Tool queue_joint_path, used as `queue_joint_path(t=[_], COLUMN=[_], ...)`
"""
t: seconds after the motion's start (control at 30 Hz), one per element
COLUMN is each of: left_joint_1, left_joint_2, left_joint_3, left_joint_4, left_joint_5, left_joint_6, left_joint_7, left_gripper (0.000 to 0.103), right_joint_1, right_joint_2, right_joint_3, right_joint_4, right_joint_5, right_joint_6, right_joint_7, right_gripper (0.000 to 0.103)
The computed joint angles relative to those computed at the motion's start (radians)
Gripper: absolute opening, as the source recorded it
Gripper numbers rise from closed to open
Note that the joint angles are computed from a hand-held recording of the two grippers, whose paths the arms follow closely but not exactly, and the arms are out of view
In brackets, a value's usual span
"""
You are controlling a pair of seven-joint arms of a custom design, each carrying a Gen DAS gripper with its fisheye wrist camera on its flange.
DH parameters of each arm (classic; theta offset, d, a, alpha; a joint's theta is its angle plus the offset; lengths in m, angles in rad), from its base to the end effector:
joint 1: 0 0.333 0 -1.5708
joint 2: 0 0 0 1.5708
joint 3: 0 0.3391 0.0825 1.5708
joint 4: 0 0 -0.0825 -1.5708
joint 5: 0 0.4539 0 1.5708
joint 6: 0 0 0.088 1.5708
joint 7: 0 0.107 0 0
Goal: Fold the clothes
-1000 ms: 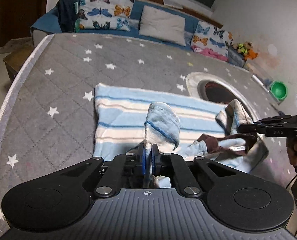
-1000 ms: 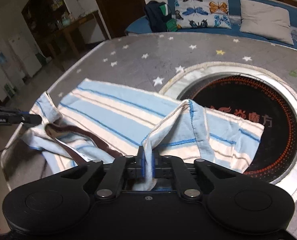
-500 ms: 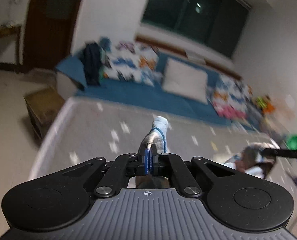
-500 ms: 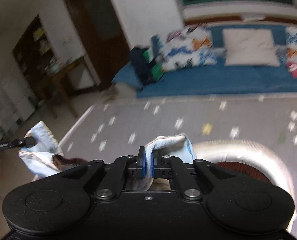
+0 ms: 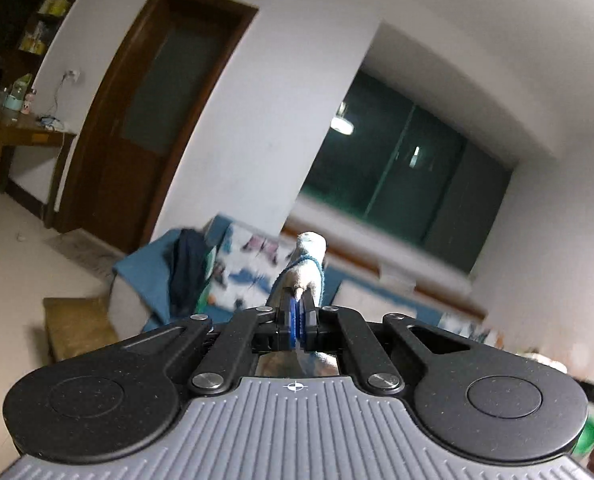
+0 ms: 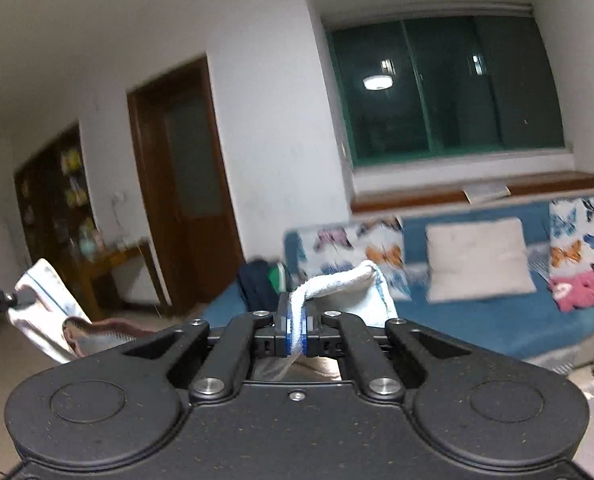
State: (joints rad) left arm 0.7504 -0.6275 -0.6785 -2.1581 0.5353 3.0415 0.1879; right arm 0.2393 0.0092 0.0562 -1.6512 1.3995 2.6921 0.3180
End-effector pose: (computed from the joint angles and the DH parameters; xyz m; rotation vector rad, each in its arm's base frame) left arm 0.5106 -0.1136 0.7298 -1.7211 0.7586 -1.2702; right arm 0.6596 0.1669 0.7064 -1.5209 0.8606 -0.4594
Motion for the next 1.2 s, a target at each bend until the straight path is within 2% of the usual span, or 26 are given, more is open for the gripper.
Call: queue_joint_path(t=[0.13, 0.23, 0.27, 0.33, 0.5, 0.57, 0.63, 0.67, 0.73, 0.77, 0.83, 0.9, 1.03, 1.2], left_joint_1=[-0.189, -0.338, -0.362, -0.463, -0.654, -0.72, -0.768, -0.774, -0.803, -0.825, -0.836, -0.849, -0.877, -0.895], left_joint_2=[-0.046, -0.101, -0.108, -0.165, -0.252, -0.282, -0.325, -0.333, -0.373, -0.405, -0.434, -0.461, -0.51, -0.521], left_joint_3=[0.107, 0.182, 0.199, 0.221, 0.265, 0.284, 0.304, 0.31, 0.317, 0.32, 0.319, 0.316, 0.304, 0.291], left_joint_4=[-0.108, -0.221, -0.246, -0.34, -0.483, -0.53, -0.582, -0.596, -0.638, -0.667, -0.691, -0.709, -0.743, -0.764], left_joint_5=[-0.002, -0.043, -0.034, -0.088, -0.177, -0.213, -0.244, -0.244, -0.266, -0.286, -0.292, -0.294, -0.299, -0.299], left_joint_6=[-0.073, -0.123, -0.112, -0.182, -0.349, -0.418, -0.471, -0.473, -0.508, -0.523, -0.53, -0.538, -0.562, -0.565], left_joint_7=[0.108, 0.152, 0.15, 0.178, 0.203, 0.207, 0.201, 0.202, 0.183, 0.164, 0.149, 0.139, 0.118, 0.079], left_gripper=[0.002, 0.002, 0.002, 0.002, 0.002, 0.002, 0.002, 0.002, 0.002, 0.002, 0.002, 0.002, 0.003, 0.004], right_joint_1=[-0.004, -0.01, -0.011, -0.014, -0.031, -0.034, -0.036, -0.039, -0.041, -0.035, -0.021, 0.005, 0.081, 0.129], right_joint_2=[-0.085, -0.16, -0.184, -0.226, -0.313, -0.346, -0.38, -0.402, -0.436, -0.446, -0.468, -0.491, -0.442, -0.311], right_joint_3=[-0.023, -0.056, -0.067, -0.084, -0.119, -0.134, -0.148, -0.154, -0.163, -0.161, -0.159, -0.164, -0.16, -0.112], right_joint_4=[-0.133, -0.264, -0.308, -0.393, -0.58, -0.635, -0.684, -0.708, -0.736, -0.739, -0.745, -0.755, -0.725, -0.661], right_joint_5=[0.053, -0.054, -0.093, -0.192, -0.467, -0.535, -0.587, -0.609, -0.639, -0.646, -0.656, -0.646, -0.618, -0.588], right_joint_6=[-0.045, -0.126, -0.149, -0.192, -0.339, -0.393, -0.445, -0.467, -0.473, -0.454, -0.406, -0.343, -0.287, -0.238], right_joint_7=[-0.147, -0.088, -0.072, -0.019, 0.112, 0.14, 0.158, 0.166, 0.166, 0.161, 0.14, 0.096, 0.019, 0.021], right_gripper=[0.005, 0.005, 0.005, 0.005, 0.005, 0.007, 0.009, 0.01, 0.014, 0.015, 0.024, 0.028, 0.028, 0.028])
